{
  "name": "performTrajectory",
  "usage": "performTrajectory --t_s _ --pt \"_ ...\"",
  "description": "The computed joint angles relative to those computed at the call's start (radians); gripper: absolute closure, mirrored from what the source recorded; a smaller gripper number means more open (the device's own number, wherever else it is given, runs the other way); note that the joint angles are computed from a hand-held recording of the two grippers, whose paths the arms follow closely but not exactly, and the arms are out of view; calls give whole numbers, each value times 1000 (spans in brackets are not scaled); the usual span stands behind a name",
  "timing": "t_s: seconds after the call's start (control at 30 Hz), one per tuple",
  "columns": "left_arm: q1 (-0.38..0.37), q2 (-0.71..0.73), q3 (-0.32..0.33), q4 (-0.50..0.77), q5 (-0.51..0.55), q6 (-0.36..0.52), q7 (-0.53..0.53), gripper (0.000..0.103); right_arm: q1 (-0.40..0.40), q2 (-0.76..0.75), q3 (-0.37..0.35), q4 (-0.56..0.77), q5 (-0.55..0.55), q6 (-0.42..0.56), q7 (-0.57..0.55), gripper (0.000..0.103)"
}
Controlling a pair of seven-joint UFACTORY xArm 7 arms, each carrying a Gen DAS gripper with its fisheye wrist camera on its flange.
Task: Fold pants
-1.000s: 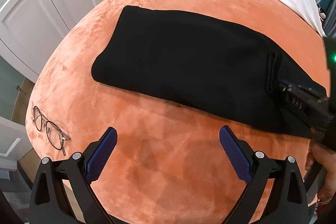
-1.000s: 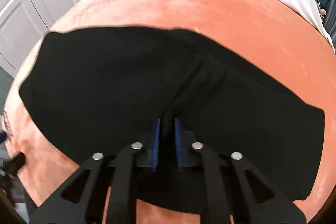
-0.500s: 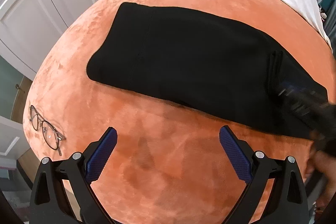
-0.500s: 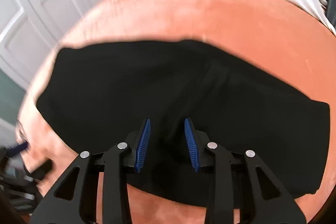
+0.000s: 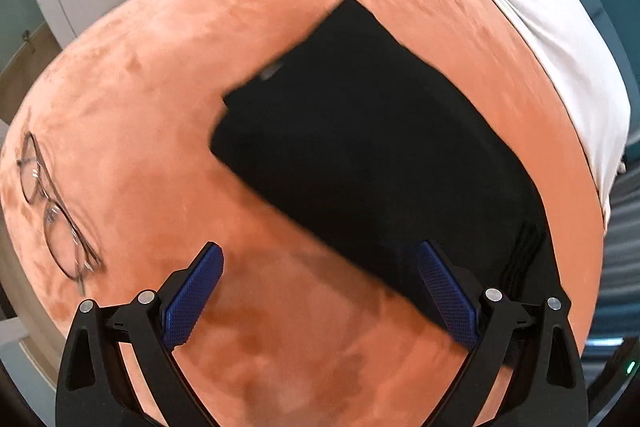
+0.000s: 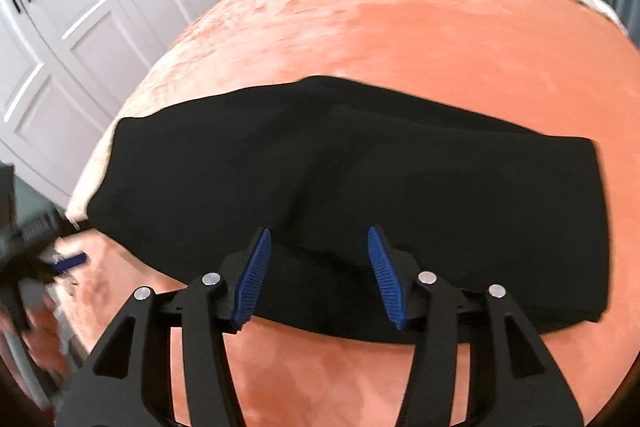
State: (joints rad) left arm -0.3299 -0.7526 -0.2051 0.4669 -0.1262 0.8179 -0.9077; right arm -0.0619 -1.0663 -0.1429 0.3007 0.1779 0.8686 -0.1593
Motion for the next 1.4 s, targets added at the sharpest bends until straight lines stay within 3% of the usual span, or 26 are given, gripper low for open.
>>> performTrajectory --t_s 0.07,0.13,0.23,0.3,0.37,0.43,0.5,0.63,0.7,0.73,0.77,0.8,0.83,0.87,0.9,1.03,1.2,1.27,1.33,1.4 --pt "23 19 -19 26 42 24 -3 8 -55 -30 -5 -14 -51 22 -14 54" --pt "27 34 -23 38 62 31 5 7 -174 -69 -57 -25 -120 46 -33 51" --pt "22 61 -20 39 71 19 22 7 -353 -25 -142 -6 -200 7 -53 27" --pt "24 87 -19 35 68 9 20 7 -440 94 -226 52 -224 -25 -85 27" --pt "20 110 -14 22 55 -17 11 7 -469 201 -291 111 -202 -35 -134 27" --pt "23 134 -12 0 33 -59 -24 7 -442 325 -377 185 -128 -2 -202 27" --pt "55 158 -54 7 81 -70 -88 7 -400 417 -453 236 -15 59 -259 27" --pt "85 259 -108 84 207 -64 -166 6 -410 427 -419 184 84 18 -308 16" --pt "97 310 -124 114 268 -81 -217 6 -411 406 -386 162 118 16 -347 24" --pt "99 329 -124 123 293 -92 -237 6 -401 401 -369 151 147 30 -355 35" --pt "99 346 -123 133 318 -104 -252 13 -414 403 -324 141 136 11 -342 40" --pt "91 351 -114 138 330 -105 -249 28 -424 396 -282 127 113 -20 -336 50" --pt "79 353 -101 144 331 -110 -238 38 -421 398 -282 133 122 -9 -341 71" --pt "61 343 -82 147 317 -119 -216 70 -416 409 -296 157 148 30 -327 73" --pt "42 330 -58 146 287 -129 -187 84 -412 413 -292 163 166 35 -317 74" --pt "15 243 -47 158 238 -70 -157 85 -426 411 -338 250 201 137 -325 86" --pt "-56 123 -38 140 121 16 -83 84 -493 409 -418 401 158 331 -359 87" --pt "-72 152 -64 149 106 45 -66 83 -532 387 -406 408 87 327 -397 86" --pt "-46 219 -120 176 158 70 -103 80 -538 431 -446 406 86 352 -425 86" --pt "-43 269 -129 204 187 113 -109 73 -571 411 -399 340 36 260 -463 85"
